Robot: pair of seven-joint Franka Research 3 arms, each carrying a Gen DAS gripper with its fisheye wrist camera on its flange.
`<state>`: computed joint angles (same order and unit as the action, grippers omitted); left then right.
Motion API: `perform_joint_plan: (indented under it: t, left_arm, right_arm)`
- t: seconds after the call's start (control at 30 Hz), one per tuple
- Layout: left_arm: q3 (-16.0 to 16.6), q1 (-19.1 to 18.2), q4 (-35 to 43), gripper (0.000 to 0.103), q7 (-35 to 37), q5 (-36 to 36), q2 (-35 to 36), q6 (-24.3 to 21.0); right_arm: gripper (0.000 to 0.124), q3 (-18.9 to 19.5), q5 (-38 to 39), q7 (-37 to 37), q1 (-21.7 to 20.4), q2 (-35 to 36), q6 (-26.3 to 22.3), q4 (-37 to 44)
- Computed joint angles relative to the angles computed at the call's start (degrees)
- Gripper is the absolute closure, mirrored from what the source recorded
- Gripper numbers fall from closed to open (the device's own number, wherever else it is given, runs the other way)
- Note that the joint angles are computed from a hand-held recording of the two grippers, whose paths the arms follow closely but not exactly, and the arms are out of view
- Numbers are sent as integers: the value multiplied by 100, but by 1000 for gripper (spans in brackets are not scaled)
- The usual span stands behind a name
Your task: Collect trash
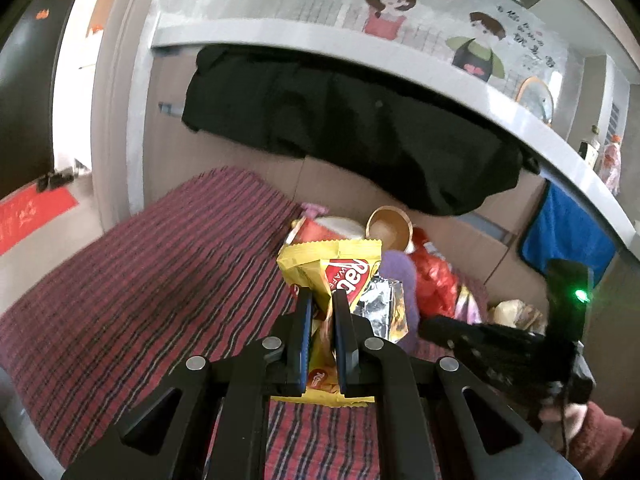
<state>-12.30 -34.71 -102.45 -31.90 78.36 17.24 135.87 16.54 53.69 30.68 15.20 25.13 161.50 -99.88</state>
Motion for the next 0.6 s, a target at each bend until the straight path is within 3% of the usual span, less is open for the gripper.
perform_joint_plan:
  t: [0.17,0.27,0.4,0.5,0.6]
  left_arm:
    - [61,167,-313,92,-388,65,-42,396]
    - [83,254,-416,92,-580,132,-48,556]
    - [99,319,-411,92,-719,173,9,676]
    - [95,306,-389,92,-733,151,38,669]
    - [81,273,-366,92,-642,123,28,618]
  right_arm:
    - [98,-245,-688,1094,339,694,315,655]
    - [89,109,-660,1037,105,934,382,865]
    - [74,31,-1003,1463,188,1156,109,1184]
    - [75,43,-1175,1566,183,1220,63,1272]
    - [84,76,-1300,1462,158,1089,172,1079]
